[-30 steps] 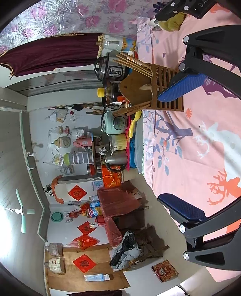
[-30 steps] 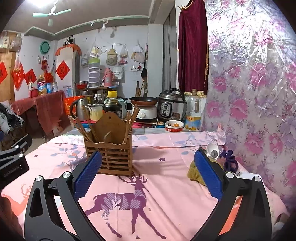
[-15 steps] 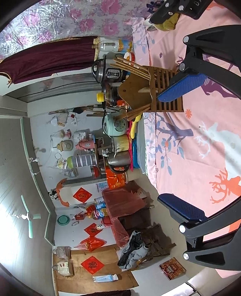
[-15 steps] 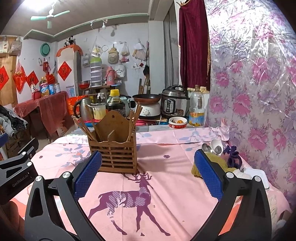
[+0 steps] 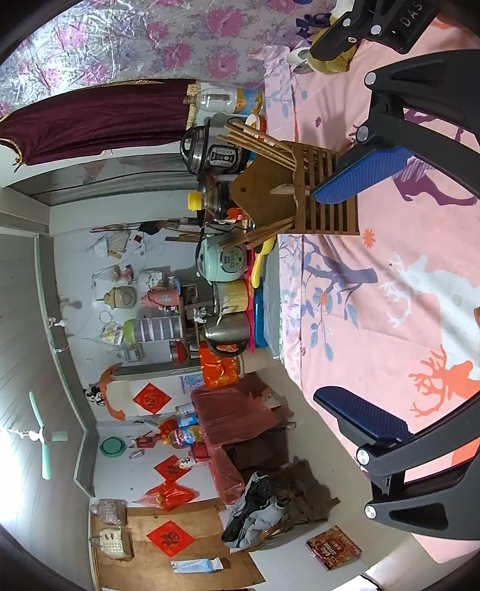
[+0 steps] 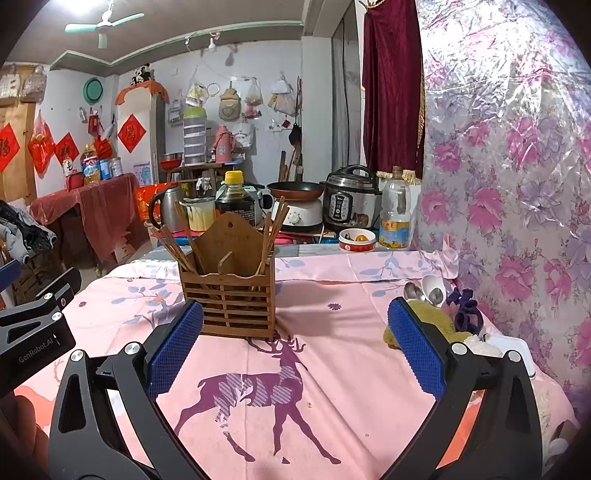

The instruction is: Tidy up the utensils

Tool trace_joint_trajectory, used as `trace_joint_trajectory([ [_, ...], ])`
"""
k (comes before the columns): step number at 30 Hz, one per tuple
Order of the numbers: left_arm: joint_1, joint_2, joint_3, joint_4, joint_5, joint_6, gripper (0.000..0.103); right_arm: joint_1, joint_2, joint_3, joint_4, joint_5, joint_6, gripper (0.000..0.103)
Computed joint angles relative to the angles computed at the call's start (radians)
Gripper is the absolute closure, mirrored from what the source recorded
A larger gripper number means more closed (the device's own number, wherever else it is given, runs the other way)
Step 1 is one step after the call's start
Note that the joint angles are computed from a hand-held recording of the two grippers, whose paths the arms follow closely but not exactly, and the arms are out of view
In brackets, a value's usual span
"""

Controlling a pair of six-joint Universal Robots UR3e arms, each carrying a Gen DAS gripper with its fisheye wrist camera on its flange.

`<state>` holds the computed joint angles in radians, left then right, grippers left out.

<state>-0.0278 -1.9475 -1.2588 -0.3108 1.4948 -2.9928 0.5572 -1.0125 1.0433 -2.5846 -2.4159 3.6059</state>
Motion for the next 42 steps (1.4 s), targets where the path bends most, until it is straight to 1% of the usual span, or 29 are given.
trace_joint_trajectory([
  [9,-0.018,-0.008,-0.003,0.005,0.013,0.022,0.006,-0.003,-0.001,-0.003,0.012,0.008,0.004,0.006],
  [42,-0.020,-0.007,0.001,-0.004,0.013,0.020,0.006,-0.002,-0.002,-0.006,0.022,0.013,0.013,0.006],
])
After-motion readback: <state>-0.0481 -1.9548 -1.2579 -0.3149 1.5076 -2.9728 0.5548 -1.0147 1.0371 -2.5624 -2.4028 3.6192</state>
